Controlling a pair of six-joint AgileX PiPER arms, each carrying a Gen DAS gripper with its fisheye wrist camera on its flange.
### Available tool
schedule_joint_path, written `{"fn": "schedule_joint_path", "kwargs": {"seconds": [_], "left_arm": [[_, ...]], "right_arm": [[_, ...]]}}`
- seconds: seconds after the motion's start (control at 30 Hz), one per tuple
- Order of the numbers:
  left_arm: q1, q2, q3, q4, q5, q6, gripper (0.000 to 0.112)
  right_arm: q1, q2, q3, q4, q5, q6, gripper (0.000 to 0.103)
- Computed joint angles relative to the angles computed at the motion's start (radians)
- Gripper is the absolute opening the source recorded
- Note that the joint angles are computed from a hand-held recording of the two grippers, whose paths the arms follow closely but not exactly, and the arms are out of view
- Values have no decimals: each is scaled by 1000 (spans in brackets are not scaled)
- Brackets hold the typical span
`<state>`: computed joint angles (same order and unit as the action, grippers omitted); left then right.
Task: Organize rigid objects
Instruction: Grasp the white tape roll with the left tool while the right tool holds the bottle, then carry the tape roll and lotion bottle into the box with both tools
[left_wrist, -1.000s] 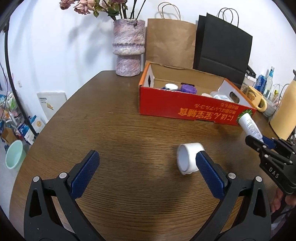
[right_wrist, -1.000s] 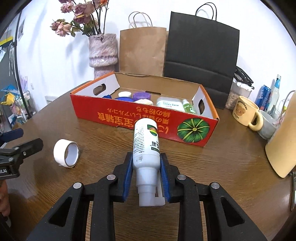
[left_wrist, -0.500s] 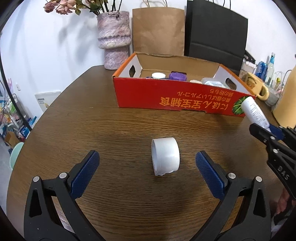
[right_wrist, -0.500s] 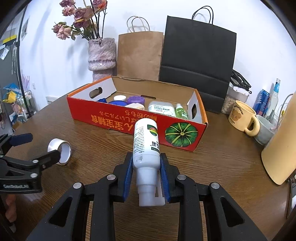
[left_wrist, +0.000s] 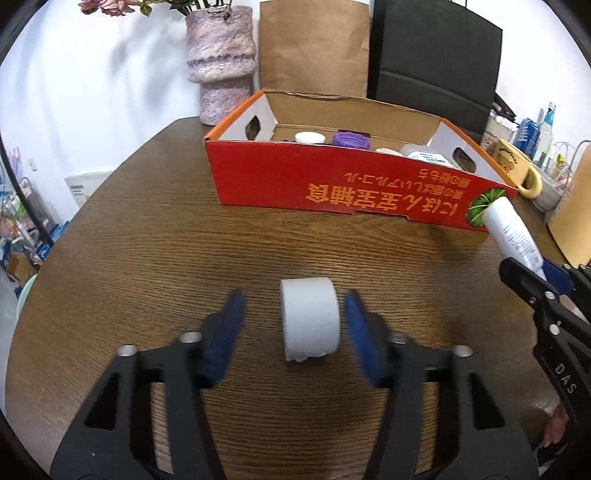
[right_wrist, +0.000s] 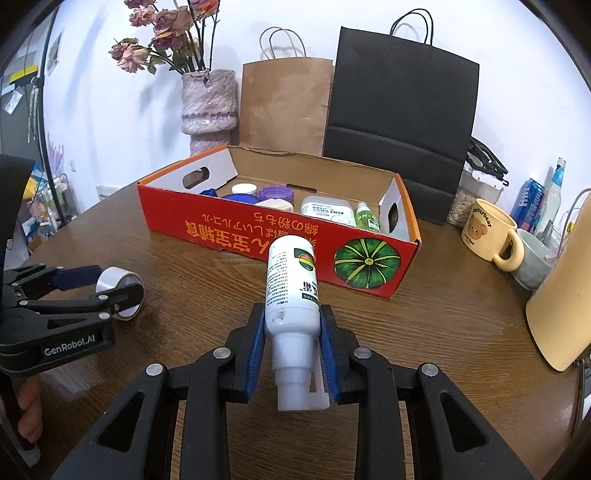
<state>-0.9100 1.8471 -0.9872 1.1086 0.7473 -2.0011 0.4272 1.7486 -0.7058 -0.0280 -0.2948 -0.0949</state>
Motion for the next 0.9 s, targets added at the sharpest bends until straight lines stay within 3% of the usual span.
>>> {"fn": "schedule_joint_path", "kwargs": {"seconds": [0.13,0.9], "left_arm": [[1,-4,4,11,-17,-5,22],[-41,-31,17,72,33,-34,21]], "right_arm": [[3,2,1,6,-2,-6,31],[15,-9,6,26,-6,-14,31]]}}
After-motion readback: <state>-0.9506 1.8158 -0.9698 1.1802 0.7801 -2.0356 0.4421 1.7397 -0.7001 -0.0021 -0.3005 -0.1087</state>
